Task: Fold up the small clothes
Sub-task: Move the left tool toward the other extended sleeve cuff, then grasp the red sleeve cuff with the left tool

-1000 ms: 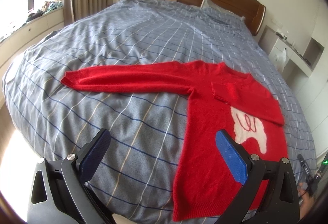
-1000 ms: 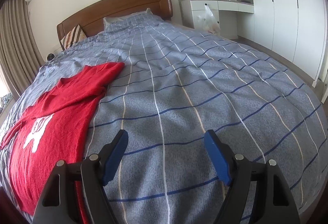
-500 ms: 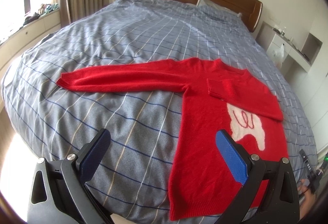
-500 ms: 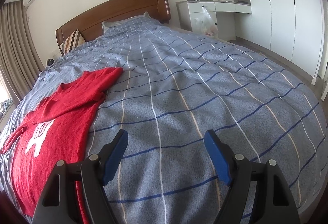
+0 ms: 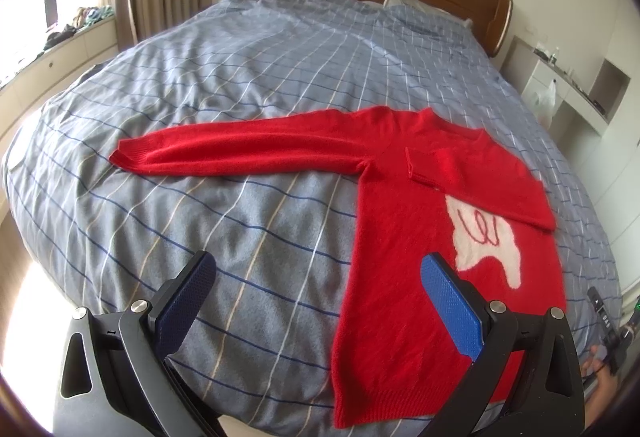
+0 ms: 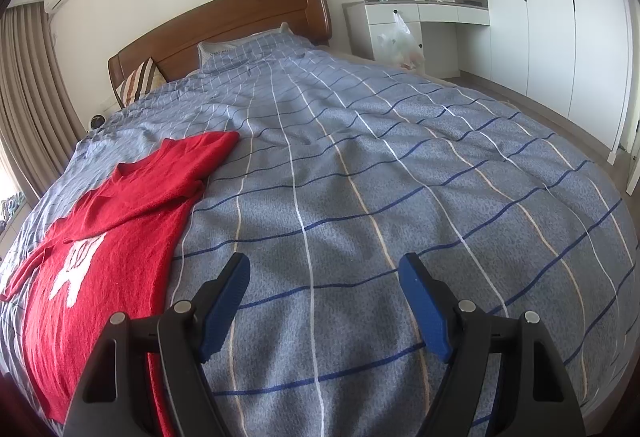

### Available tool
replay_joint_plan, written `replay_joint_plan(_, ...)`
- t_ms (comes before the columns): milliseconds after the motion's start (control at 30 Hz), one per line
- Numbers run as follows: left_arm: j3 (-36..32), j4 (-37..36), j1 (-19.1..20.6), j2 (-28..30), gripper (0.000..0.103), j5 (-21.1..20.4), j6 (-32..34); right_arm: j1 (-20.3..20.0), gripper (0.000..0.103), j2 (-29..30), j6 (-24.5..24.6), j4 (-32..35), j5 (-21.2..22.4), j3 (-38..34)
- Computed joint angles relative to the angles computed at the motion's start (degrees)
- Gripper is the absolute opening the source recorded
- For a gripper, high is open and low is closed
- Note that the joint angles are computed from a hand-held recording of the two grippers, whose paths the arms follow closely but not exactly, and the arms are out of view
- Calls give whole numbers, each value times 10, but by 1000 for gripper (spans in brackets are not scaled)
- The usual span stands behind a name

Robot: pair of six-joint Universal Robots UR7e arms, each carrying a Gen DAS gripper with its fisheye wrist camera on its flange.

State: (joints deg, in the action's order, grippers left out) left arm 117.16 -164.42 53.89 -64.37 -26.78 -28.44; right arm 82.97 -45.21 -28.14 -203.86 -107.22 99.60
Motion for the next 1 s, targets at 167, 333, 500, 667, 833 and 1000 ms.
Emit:
replay_joint_plan(167,-1,-3,0,2,102,1,3,0,76,0,0,-2,0,0)
replay_joint_plan(333,-3,1,1,3,102,1,3,0,76,0,0,-2,1,1)
replay_joint_plan(500,-4,1,3,4,102,3,9,0,76,0,0,-1,1,1)
replay_joint_plan(667,-3,15,7,-3,103,7,12,-1,76,0,0,-1,1,1)
replay_joint_plan(833,-13,25,25,-27,103,-9,43,-2,76,-4,5,-5,5,4)
replay_joint_plan(1000,-24,-19,76,-98,102,-80,33,-6,76,-10,21,2,13,6)
